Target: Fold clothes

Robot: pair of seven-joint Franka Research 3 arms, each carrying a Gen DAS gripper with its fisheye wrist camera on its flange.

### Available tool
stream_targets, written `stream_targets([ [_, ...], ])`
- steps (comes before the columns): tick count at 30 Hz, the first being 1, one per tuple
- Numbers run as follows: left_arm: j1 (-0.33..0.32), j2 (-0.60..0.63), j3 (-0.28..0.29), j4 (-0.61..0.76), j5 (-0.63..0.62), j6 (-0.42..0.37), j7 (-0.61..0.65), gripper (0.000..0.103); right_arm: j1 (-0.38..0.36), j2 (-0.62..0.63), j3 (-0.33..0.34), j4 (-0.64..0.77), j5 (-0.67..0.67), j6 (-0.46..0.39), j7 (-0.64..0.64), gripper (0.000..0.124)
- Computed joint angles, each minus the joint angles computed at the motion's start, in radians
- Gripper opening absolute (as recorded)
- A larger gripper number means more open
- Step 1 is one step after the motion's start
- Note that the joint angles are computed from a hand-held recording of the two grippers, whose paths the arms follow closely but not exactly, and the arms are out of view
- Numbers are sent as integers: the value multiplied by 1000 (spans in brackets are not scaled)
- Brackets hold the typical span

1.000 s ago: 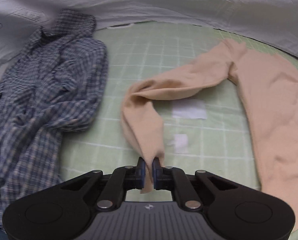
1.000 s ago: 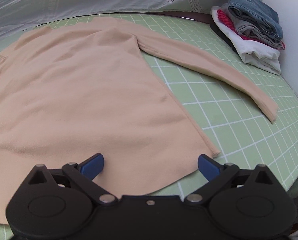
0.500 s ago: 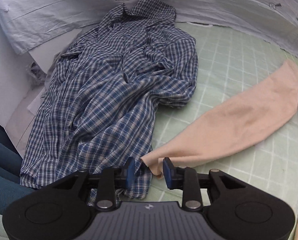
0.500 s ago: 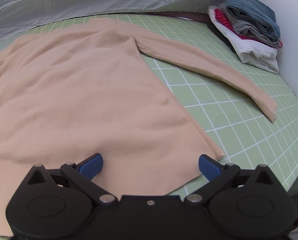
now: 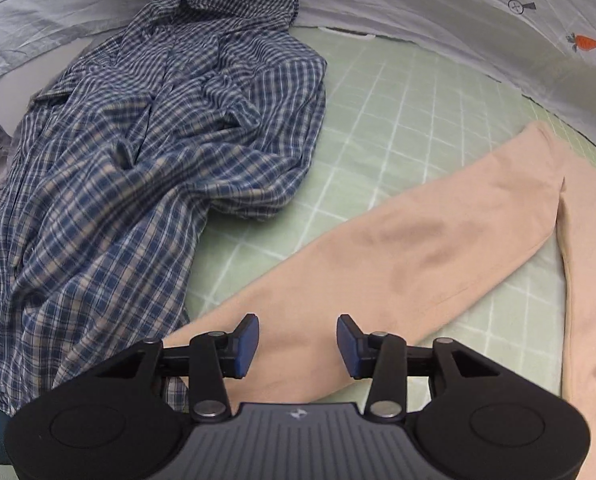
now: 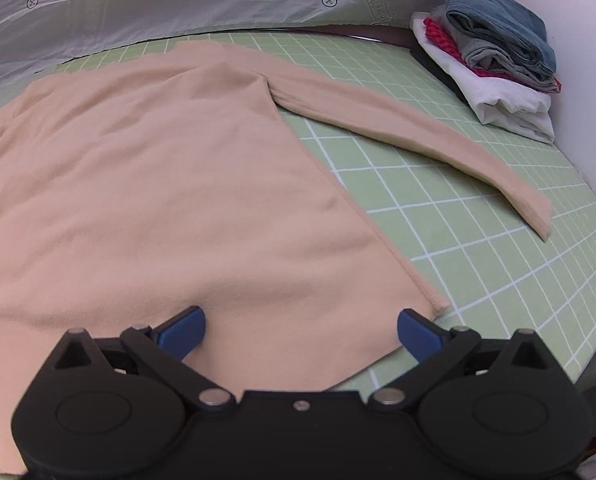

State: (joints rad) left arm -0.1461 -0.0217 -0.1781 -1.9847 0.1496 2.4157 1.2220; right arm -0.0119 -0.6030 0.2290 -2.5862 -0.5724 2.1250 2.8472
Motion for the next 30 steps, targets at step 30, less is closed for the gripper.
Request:
stream_targets([
  [30, -180, 284, -77, 393, 175, -23, -250, 81, -204, 234, -359, 134, 269, 670, -823, 103],
])
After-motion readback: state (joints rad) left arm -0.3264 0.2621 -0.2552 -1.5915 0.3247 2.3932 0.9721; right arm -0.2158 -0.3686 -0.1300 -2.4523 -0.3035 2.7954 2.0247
